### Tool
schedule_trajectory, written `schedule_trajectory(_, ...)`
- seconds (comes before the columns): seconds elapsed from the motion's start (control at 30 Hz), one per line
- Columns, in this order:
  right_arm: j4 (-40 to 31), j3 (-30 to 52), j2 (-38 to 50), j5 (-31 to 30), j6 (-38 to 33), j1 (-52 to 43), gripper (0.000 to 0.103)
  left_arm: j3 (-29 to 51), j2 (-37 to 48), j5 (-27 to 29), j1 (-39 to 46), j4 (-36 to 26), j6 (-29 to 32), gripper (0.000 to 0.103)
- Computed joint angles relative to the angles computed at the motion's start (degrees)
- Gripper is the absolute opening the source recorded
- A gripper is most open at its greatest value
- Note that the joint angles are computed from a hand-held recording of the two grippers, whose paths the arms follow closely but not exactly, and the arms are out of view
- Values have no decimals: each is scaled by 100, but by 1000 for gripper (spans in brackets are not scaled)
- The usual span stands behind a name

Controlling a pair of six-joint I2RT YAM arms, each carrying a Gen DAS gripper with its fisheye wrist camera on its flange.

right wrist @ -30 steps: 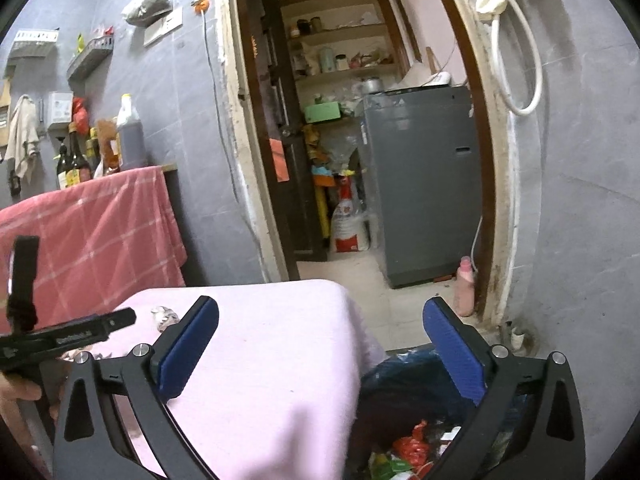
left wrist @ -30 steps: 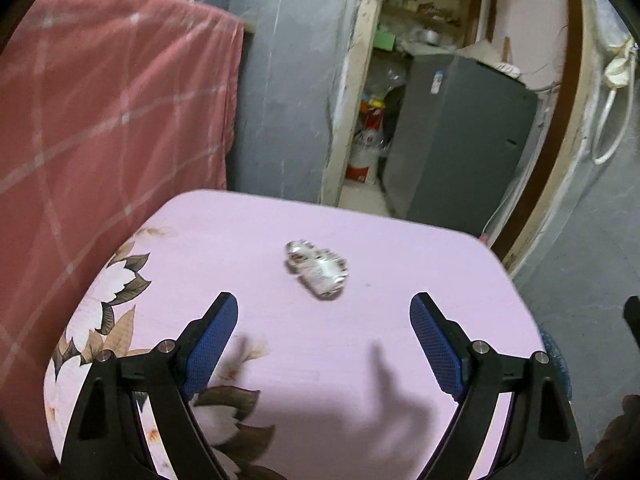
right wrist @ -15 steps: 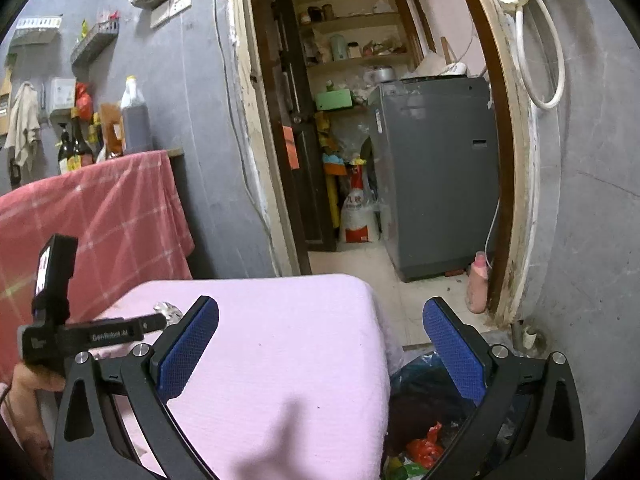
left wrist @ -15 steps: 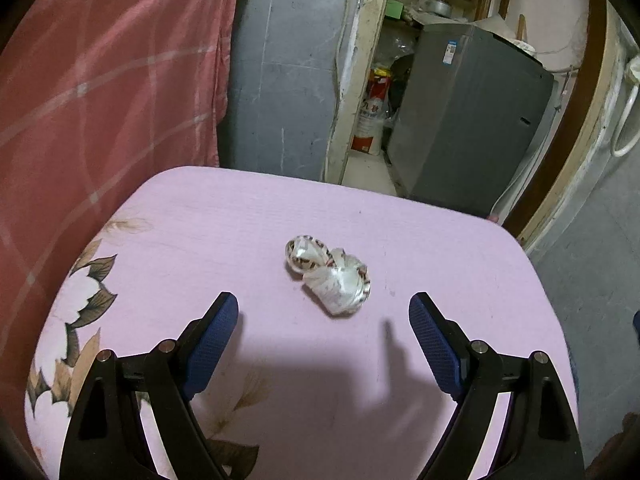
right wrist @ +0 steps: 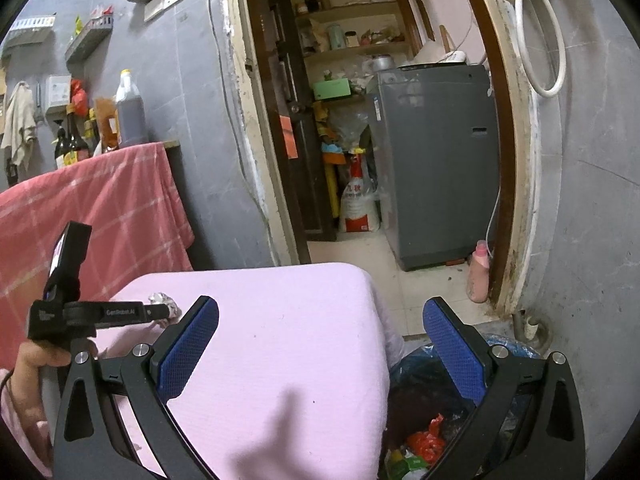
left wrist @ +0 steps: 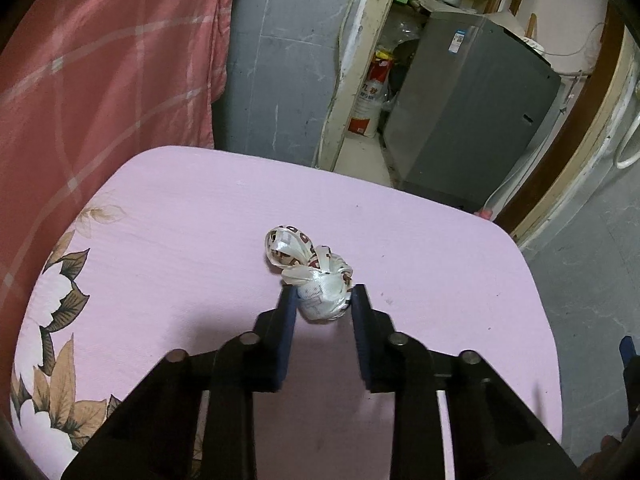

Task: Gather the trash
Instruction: 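Grasp the crumpled white-red wrapper with the left tool, then carry the wrapper over the blue bin and open the left tool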

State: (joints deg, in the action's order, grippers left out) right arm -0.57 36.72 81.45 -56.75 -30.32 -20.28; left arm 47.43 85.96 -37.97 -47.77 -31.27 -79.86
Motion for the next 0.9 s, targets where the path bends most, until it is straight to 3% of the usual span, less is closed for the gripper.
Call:
schedule_trajectory(0.3, -192, 18, 32, 14, -260, -178, 103, 449, 375, -403, -647, -101, 10, 17)
schedule_trajectory(0.47, -189, 75, 126, -7, -402, -523, 103, 1176, 935, -691, -1205, -112, 160, 17)
schedule_trajectory(0.7, 274, 220, 318, 84, -231, -1286, 103, 2399, 1936, -968, -1773, 353, 907, 17)
schedule_trajectory(0.9, 359, 713, 794, 84, -159, -1978, 103, 3469, 2845, -730, -1825, 850, 1623, 18)
